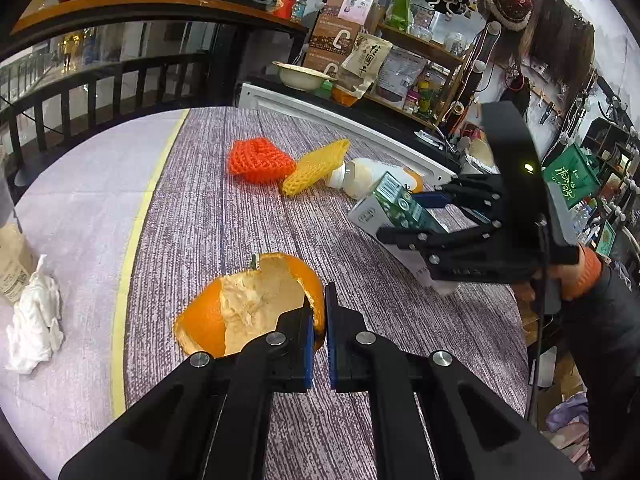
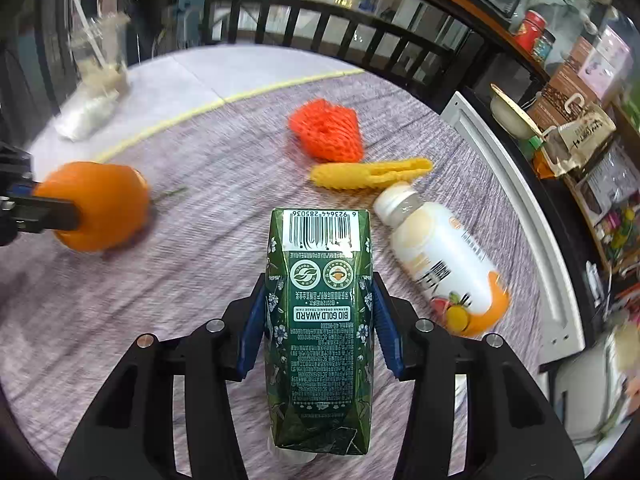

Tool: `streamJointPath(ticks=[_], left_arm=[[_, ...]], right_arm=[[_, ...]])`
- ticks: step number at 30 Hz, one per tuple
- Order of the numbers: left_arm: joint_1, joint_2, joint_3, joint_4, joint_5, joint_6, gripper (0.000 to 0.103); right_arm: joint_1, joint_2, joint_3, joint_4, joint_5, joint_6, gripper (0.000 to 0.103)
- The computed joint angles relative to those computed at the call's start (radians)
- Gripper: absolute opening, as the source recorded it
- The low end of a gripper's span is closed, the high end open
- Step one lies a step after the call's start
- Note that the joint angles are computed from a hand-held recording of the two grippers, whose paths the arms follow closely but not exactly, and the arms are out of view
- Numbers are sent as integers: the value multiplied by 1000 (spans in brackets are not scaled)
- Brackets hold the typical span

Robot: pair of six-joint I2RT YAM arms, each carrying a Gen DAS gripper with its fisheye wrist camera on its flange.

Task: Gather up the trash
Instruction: 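Carry the orange peel and green carton over the black bin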

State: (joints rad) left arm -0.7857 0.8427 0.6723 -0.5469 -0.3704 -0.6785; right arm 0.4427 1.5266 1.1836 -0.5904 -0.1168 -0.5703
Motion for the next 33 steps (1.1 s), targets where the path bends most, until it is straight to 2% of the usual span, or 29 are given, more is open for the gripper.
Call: streamJointPath(ticks=[8,13,19,25,27,33], left_arm=[[-101,-27,27,-58,-81,-67,6],[-206,0,54,-68,-145,-108,6],[-336,62,94,-57,-216,-155,6],[-414,149,139,-12,-225,-167,6],[-443,184,157,7,-232,-166,6],[-500,289,210,64,-230,-162,6]], right_arm=[[-22,-258,-185,8,-152,122,49],[-41,-418,-299,3,-200,175,49],[-151,-614,-399,-62,-281,212,49],[-346,-800,-462,-163,-393,156,49],[-458,-843,-470,-216,-464,104,49],[-893,-847,-452,-435,-723,-184,49]])
